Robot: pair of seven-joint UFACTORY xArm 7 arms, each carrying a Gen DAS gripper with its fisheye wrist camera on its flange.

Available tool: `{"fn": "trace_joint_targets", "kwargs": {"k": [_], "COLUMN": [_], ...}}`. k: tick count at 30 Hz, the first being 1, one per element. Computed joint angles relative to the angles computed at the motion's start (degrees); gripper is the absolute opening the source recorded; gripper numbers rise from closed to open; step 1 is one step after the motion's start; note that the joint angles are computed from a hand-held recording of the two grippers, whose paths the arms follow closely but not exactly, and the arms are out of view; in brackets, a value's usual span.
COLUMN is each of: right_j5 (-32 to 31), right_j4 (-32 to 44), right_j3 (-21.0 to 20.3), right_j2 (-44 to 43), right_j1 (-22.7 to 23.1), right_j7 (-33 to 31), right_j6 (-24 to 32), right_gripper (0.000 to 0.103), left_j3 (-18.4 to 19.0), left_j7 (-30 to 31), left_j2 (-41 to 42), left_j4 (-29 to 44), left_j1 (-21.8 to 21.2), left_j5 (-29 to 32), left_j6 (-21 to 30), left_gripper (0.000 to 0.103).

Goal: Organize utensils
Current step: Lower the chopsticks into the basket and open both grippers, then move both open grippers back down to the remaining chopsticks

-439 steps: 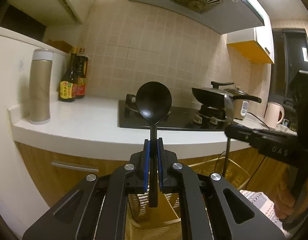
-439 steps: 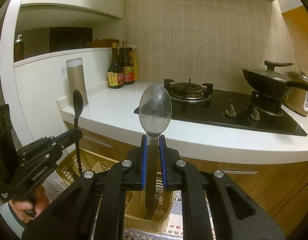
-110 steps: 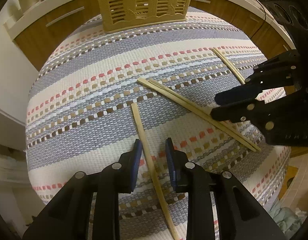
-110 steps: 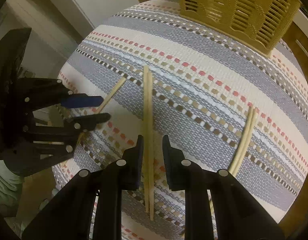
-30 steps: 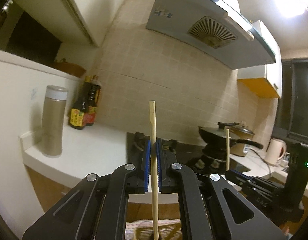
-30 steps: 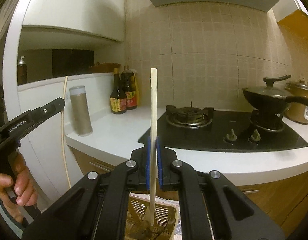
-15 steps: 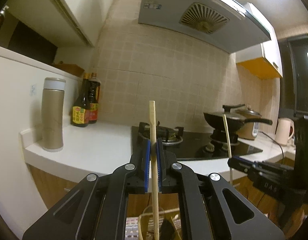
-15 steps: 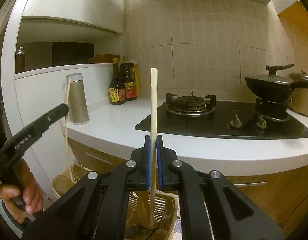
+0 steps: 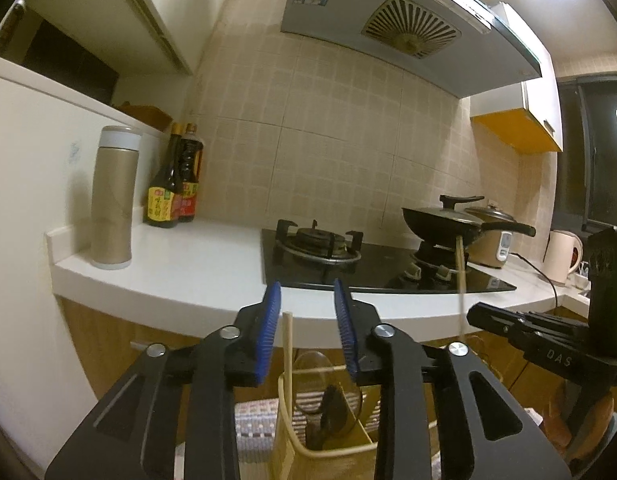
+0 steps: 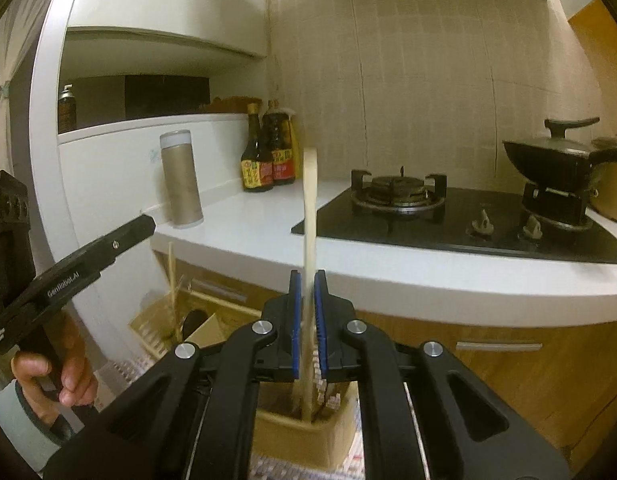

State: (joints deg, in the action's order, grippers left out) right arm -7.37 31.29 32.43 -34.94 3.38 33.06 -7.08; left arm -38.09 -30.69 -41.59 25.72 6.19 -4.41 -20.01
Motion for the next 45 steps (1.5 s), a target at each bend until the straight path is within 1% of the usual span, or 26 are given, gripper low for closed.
{"fn": "trace_joint_targets", "kwargs": {"k": [1, 2, 3, 4, 7, 9, 11, 14, 18, 19, 20, 21, 22, 24, 26, 27, 28, 32, 34, 35, 36, 38, 40, 45], "right_j5": [0.1, 0.4, 0.7, 1.0, 1.6, 2.1, 2.7, 3.0, 2.8, 2.8, 2.9, 2.9, 2.9, 2.9, 3.5, 3.8, 4.3, 6.7, 9.0, 11.6, 14.1, 18.7, 21.3, 23.8], "right_j4": [-0.4, -1.0, -1.5, -2.2, -3.7, -4.5, -5.3, -6.2, -6.6, -6.8, -7.0, -7.1, -7.2, -6.5, -5.3, -4.7, -3.8, -0.1, 0.5, 0.3, -0.1, -1.3, -2.7, -4.2], "right_j3": [-2.2, -5.0, -6.2, -8.0, -10.0, -11.4, -12.6, -12.3, -11.5, -11.3, -11.1, -10.9, -10.2, -10.1, -9.8, -9.8, -9.7, -8.2, -9.1, -10.8, -12.5, -15.1, -15.6, -15.8], "right_j2": [-0.1, -0.5, -0.9, -1.8, -4.8, -6.6, -9.1, -13.2, -18.4, -20.1, -21.5, -22.5, -24.2, -25.0, -25.2, -24.7, -24.0, -19.1, -16.8, -15.5, -14.6, -13.5, -13.3, -12.7], "right_j1": [2.7, 5.9, 7.5, 9.8, 13.1, 15.3, 17.3, 18.1, 18.9, 19.4, 19.8, 20.0, 20.3, 21.7, 23.7, 24.4, 25.3, 28.4, 30.3, 32.0, 33.4, 35.2, 35.7, 35.7], "right_j7": [-0.4, -0.9, -1.0, -1.2, -1.4, -1.5, -1.4, -0.7, 0.0, 0.3, 0.6, 0.9, 1.3, 1.1, 0.7, 0.4, 0.1, -0.4, -0.8, -1.3, -1.8, -2.3, -2.0, -1.6], "right_j6": [0.8, 1.8, 2.3, 3.3, 6.2, 8.0, 10.2, 13.3, 18.1, 19.9, 21.3, 22.4, 25.0, 29.4, 36.1, 38.6, 41.7, 54.5, 57.7, 58.7, 59.2, 59.8, 60.5, 61.5], "right_gripper": [0.006, 0.006, 0.006, 0.006, 0.006, 0.008, 0.016, 0.024, 0.028, 0.032, 0.041, 0.047, 0.055, 0.055, 0.055, 0.055, 0.055, 0.055, 0.055, 0.055, 0.055, 0.055, 0.053, 0.040], "left_j3": [0.9, 1.7, 2.5, 4.0, 7.3, 9.0, 10.4, 12.9, 15.6, 15.9, 16.1, 16.2, 16.1, 15.8, 14.8, 14.3, 14.3, 14.2, 14.6, 15.4, 16.5, 18.8, 19.3, 18.7], "left_j7": [0.0, -0.2, -0.3, -0.5, -0.9, -1.3, -1.9, -2.9, -4.0, -4.3, -4.5, -4.7, -4.9, -5.3, -6.1, -6.7, -7.0, -7.8, -8.0, -7.8, -7.5, -6.3, -6.2, -5.9], "left_j2": [-0.7, -1.4, -2.0, -3.2, -5.8, -7.6, -10.1, -13.2, -18.2, -19.4, -20.5, -22.1, -23.0, -24.8, -26.5, -26.9, -26.9, -24.8, -22.3, -20.8, -19.6, -17.6, -15.5, -12.1], "left_j4": [-0.4, -0.8, -1.1, -1.8, -3.1, -3.8, -4.6, -5.6, -6.6, -6.7, -6.8, -6.5, -6.2, -5.7, -4.5, -3.8, -3.5, -2.2, -1.7, -2.0, -2.5, -4.2, -5.0, -5.4], "left_j1": [-1.0, -2.0, -2.9, -4.6, -8.5, -10.6, -12.5, -15.7, -19.7, -20.4, -21.2, -22.1, -22.7, -24.1, -25.6, -26.4, -27.3, -32.9, -35.9, -38.0, -39.9, -43.7, -45.6, -47.5], "left_j5": [0.1, 0.2, 0.4, 0.6, 1.9, 2.7, 3.5, 4.6, 5.7, 6.0, 6.3, 6.6, 6.9, 7.5, 7.8, 7.7, 7.7, 5.8, 4.1, 2.5, 1.1, -2.0, -3.8, -4.9], "left_j6": [0.6, 1.1, 1.5, 2.4, 4.5, 6.5, 8.9, 11.8, 16.3, 17.4, 18.9, 21.8, 24.0, 28.7, 36.2, 40.1, 42.5, 53.2, 58.0, 59.3, 59.6, 58.9, 59.7, 61.2], "left_gripper": [0.036, 0.037, 0.038, 0.038, 0.044, 0.044, 0.045, 0.046, 0.054, 0.054, 0.054, 0.054, 0.054, 0.054, 0.054, 0.054, 0.054, 0.054, 0.054, 0.054, 0.054, 0.054, 0.054, 0.053]}}
